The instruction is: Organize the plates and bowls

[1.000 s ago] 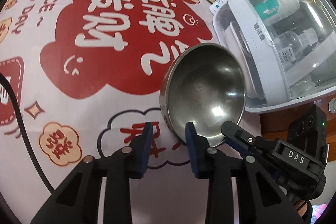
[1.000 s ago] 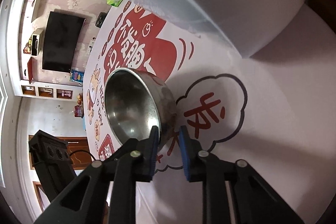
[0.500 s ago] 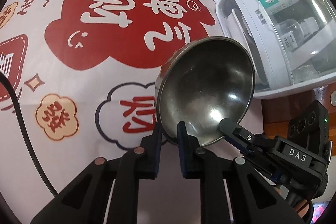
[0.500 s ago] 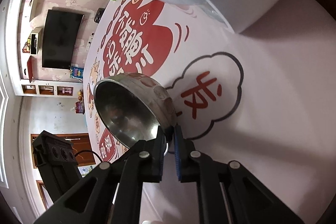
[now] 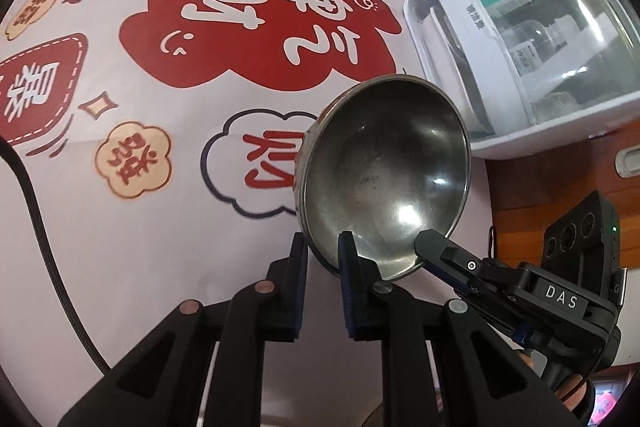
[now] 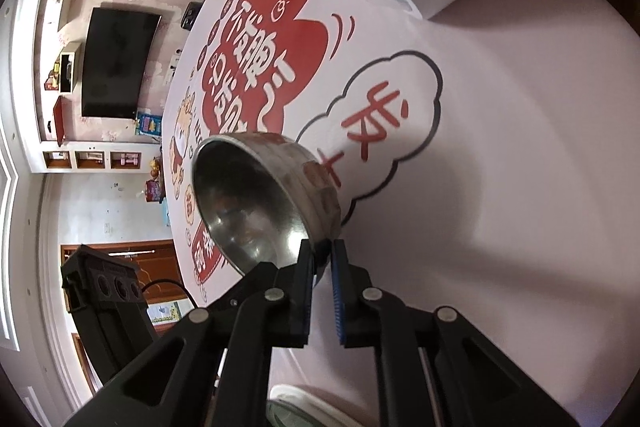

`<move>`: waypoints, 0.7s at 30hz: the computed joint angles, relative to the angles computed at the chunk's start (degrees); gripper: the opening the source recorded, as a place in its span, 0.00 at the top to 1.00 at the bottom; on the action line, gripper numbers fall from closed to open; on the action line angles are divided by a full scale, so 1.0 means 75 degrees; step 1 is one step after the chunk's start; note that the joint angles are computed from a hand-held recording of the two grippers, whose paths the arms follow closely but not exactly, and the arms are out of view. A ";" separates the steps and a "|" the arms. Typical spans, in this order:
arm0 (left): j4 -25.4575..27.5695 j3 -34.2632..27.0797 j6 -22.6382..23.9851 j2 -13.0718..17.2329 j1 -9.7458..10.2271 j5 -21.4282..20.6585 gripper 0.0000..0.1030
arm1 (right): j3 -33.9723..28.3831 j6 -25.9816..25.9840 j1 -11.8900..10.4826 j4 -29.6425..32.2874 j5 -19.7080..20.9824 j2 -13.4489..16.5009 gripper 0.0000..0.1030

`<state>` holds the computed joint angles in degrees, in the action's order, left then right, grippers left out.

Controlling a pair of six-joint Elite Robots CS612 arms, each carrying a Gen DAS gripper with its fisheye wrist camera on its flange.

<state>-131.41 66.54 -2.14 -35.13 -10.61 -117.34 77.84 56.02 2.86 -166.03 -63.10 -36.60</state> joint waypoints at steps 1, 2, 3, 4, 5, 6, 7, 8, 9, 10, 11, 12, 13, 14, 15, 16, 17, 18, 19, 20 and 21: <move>-0.0042 0.0074 0.0012 -0.0053 -0.0001 -0.0008 0.87 | 0.0055 0.0001 0.0006 -0.0055 -0.0007 -0.0035 0.92; -0.0093 0.0159 0.0031 -0.0110 0.0001 -0.0014 0.87 | 0.0109 -0.0011 0.0012 -0.0086 -0.0009 -0.0076 0.92; -0.0142 0.0250 0.0062 -0.0172 0.0002 -0.0017 0.87 | 0.0180 -0.0027 0.0020 -0.0131 -0.0019 -0.0128 0.92; -0.0198 0.0344 0.0087 -0.0236 0.0001 -0.0011 0.87 | 0.0229 -0.0046 0.0027 -0.0149 -0.0027 -0.0170 0.92; -0.0256 0.0446 0.0109 -0.0307 -0.0002 -0.0004 0.87 | 0.0288 -0.0066 0.0035 -0.0175 -0.0038 -0.0216 0.92; -0.0306 0.0523 0.0125 -0.0360 -0.0001 -0.0009 0.86 | 0.0364 -0.0092 0.0045 -0.0227 -0.0056 -0.0272 0.92; -0.0382 0.0614 0.0128 -0.0416 0.0001 -0.0024 0.86 | 0.0431 -0.0112 0.0053 -0.0273 -0.0068 -0.0320 0.92; -0.0442 0.0693 0.0116 -0.0468 0.0005 -0.0047 0.86 | 0.0496 -0.0122 0.0061 -0.0323 -0.0078 -0.0366 0.92; -0.0505 0.0781 0.0090 -0.0527 0.0009 -0.0080 0.86 | 0.0567 -0.0117 0.0069 -0.0390 -0.0084 -0.0414 0.91; -0.0566 0.0862 0.0080 -0.0584 0.0010 -0.0100 0.86 | 0.0642 -0.0114 0.0077 -0.0460 -0.0084 -0.0464 0.91; -0.0627 0.0954 0.0091 -0.0645 0.0010 -0.0112 0.86 | 0.0718 -0.0106 0.0088 -0.0534 -0.0087 -0.0513 0.91; -0.0700 0.1060 0.0111 -0.0717 0.0013 -0.0117 0.86 | 0.0793 -0.0099 0.0093 -0.0598 -0.0086 -0.0558 0.91; -0.0785 0.1160 0.0127 -0.0782 0.0013 -0.0113 0.86 | 0.0857 -0.0096 0.0102 -0.0654 -0.0089 -0.0598 0.91; -0.0846 0.1251 0.0140 -0.0845 0.0011 -0.0103 0.86 | 0.0932 -0.0101 0.0108 -0.0711 -0.0092 -0.0647 0.91; -0.0900 0.1353 0.0152 -0.0917 0.0010 -0.0096 0.86 | 0.1010 -0.0106 0.0120 -0.0768 -0.0100 -0.0703 0.91; -0.0967 0.1450 0.0148 -0.0981 0.0010 -0.0099 0.86 | 0.1073 -0.0118 0.0128 -0.0810 -0.0109 -0.0748 0.91; -0.1039 0.1557 0.0138 -0.1050 0.0010 -0.0108 0.86 | 0.1118 -0.0132 0.0133 -0.0834 -0.0114 -0.0783 0.91; -0.1100 0.1653 0.0126 -0.1113 0.0011 -0.0121 0.86 | 0.1194 -0.0150 0.0144 -0.0870 -0.0131 -0.0841 0.91; -0.1146 0.1721 0.0118 -0.1156 0.0015 -0.0135 0.86 | 0.1255 -0.0158 0.0153 -0.0910 -0.0144 -0.0884 0.91; -0.1207 0.1810 0.0111 -0.1216 0.0018 -0.0144 0.86 | 0.1337 -0.0172 0.0163 -0.0966 -0.0152 -0.0940 0.91; -0.1283 0.1913 0.0117 -0.1286 0.0020 -0.0152 0.86 | 0.1388 -0.0182 0.0166 -0.1000 -0.0150 -0.0978 0.91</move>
<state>-141.03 80.89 -1.27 -44.77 -10.46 -118.48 88.25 54.66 4.11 -173.53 -64.22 -43.93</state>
